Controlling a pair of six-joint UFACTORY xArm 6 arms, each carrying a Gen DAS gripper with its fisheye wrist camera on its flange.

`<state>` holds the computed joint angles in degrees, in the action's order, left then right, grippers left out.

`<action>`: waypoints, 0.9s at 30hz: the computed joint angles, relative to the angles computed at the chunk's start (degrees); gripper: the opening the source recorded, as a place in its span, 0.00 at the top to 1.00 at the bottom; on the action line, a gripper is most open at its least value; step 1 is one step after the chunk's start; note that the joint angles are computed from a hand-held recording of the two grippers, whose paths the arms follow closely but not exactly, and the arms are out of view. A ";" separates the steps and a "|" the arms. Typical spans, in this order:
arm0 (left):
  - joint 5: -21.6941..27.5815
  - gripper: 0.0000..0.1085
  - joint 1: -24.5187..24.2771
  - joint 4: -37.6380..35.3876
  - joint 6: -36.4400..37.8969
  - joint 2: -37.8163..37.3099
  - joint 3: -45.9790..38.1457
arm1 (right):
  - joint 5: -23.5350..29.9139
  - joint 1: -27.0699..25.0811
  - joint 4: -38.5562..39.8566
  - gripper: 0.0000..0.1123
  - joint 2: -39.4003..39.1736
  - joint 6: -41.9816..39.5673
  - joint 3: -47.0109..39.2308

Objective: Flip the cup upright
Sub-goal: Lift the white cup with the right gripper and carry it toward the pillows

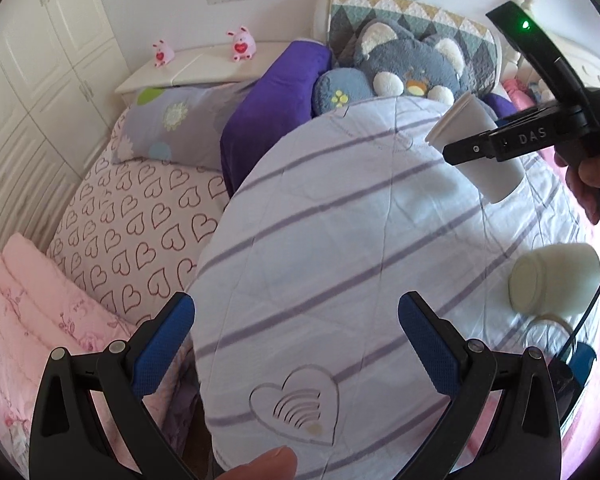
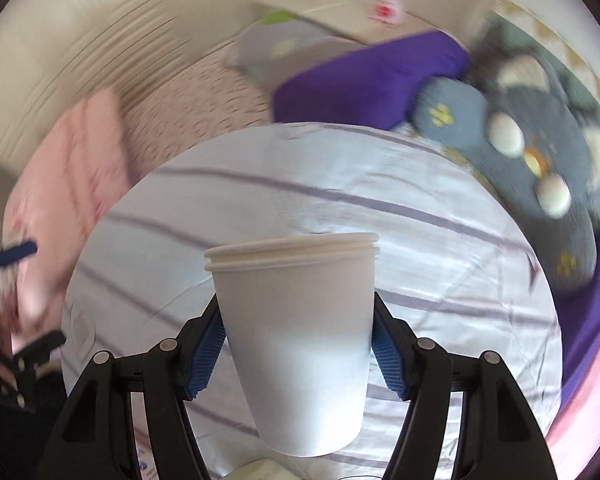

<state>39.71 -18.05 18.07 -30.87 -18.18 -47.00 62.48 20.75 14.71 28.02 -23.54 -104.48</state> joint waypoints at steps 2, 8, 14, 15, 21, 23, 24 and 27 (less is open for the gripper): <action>-0.57 0.05 -0.09 -0.04 0.21 1.28 -1.17 | -0.58 -0.34 -0.47 0.40 0.23 2.94 -0.27; -2.31 0.05 -0.41 -1.23 1.40 5.40 -4.36 | -1.72 -1.19 -1.18 0.40 3.24 8.06 -3.30; -3.24 0.05 -0.51 -2.96 2.38 7.38 -5.40 | -1.06 -0.96 -4.54 0.40 5.72 12.09 -5.61; -3.23 0.05 -0.71 -2.98 2.13 7.55 -5.48 | -0.42 -0.97 -4.88 0.40 6.44 12.41 -6.39; -2.96 0.05 -0.77 -3.08 1.65 6.97 -5.02 | 1.36 -0.32 -5.62 0.25 6.59 12.58 -6.75; -2.70 0.05 -0.97 -2.98 1.31 6.41 -4.78 | 0.29 -0.13 -5.89 0.25 4.72 12.53 -4.96; -2.60 0.05 -1.04 -3.02 1.25 6.02 -4.59 | -0.53 -0.08 -5.80 0.25 3.52 12.48 -3.81; -1.94 0.05 -1.34 -3.37 0.91 4.87 -4.41 | -3.60 0.16 -5.95 0.25 -1.26 13.32 1.10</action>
<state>37.77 -19.38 14.70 -29.96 -13.31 -51.41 58.89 20.90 8.75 26.77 -10.22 -103.38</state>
